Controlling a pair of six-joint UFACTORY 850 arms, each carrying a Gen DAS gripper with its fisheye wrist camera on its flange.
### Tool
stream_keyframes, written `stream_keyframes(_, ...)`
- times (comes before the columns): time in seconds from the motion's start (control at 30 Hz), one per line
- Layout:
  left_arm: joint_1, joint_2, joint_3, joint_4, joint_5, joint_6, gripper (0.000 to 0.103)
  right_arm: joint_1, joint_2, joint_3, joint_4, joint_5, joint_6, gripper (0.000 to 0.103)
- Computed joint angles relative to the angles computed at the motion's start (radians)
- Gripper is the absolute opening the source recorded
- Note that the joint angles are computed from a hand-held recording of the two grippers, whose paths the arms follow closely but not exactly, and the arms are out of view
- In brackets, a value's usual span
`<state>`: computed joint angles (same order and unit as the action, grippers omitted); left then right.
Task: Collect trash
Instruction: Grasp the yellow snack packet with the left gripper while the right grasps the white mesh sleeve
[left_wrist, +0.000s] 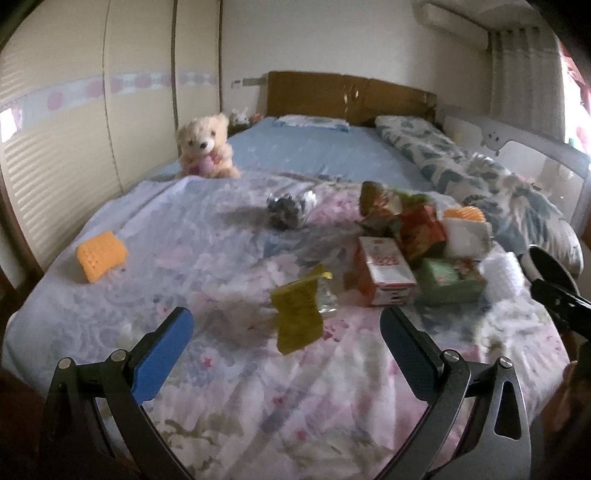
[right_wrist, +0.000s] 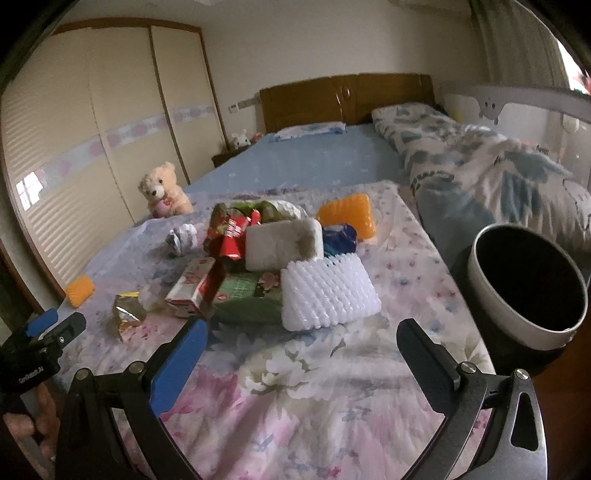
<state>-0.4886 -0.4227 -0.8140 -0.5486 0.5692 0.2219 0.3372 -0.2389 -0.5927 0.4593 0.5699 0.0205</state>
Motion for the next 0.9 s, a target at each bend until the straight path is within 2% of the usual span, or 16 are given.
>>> stream_keyframes(0.17, 0.026, -0.06, -0.069, 0.002, -0.062, 0.006, 0.102, -0.054, -0.046, -0.04, -0.103, -0.041, 0.102, 0.103)
stream_keyframes(0.27, 0.032, -0.093, -0.105, -0.015, -0.103, 0.027, 0.092, -0.083, -0.073, -0.068, -0.167, -0.065, 0.157, 0.103)
stream_keyframes(0.37, 0.042, -0.114, -0.129, 0.013, -0.149, -0.001, 0.077, -0.107, -0.103, -0.099, -0.231, -0.092, 0.207, 0.102)
stream_keyframes(0.47, 0.047, -0.129, -0.143, 0.058, -0.18, -0.036, 0.052, -0.13, -0.128, -0.121, -0.313, -0.109, 0.279, 0.101)
stream_keyframes(0.5, 0.048, -0.134, -0.149, 0.082, -0.194, -0.054, 0.038, -0.133, -0.135, -0.127, -0.321, -0.112, 0.285, 0.099)
stream_keyframes(0.57, 0.042, -0.136, -0.149, 0.083, -0.193, -0.051, 0.036, -0.139, -0.147, -0.135, -0.333, -0.124, 0.292, 0.079)
stream_keyframes(0.6, 0.037, -0.133, -0.144, 0.087, -0.182, -0.052, 0.036, -0.141, -0.154, -0.141, -0.351, -0.136, 0.309, 0.062)
stream_keyframes(0.63, 0.034, -0.132, -0.142, 0.097, -0.176, -0.057, 0.035, -0.146, -0.159, -0.143, -0.382, -0.144, 0.34, 0.057)
stream_keyframes(0.73, 0.018, -0.118, -0.13, 0.124, -0.16, -0.068, 0.035, -0.146, -0.148, -0.118, -0.391, -0.116, 0.353, 0.045)
stream_keyframes(0.9, -0.009, -0.088, -0.119, 0.213, -0.157, -0.138, 0.035, -0.15, -0.108, -0.073, -0.43, -0.092, 0.401, 0.039)
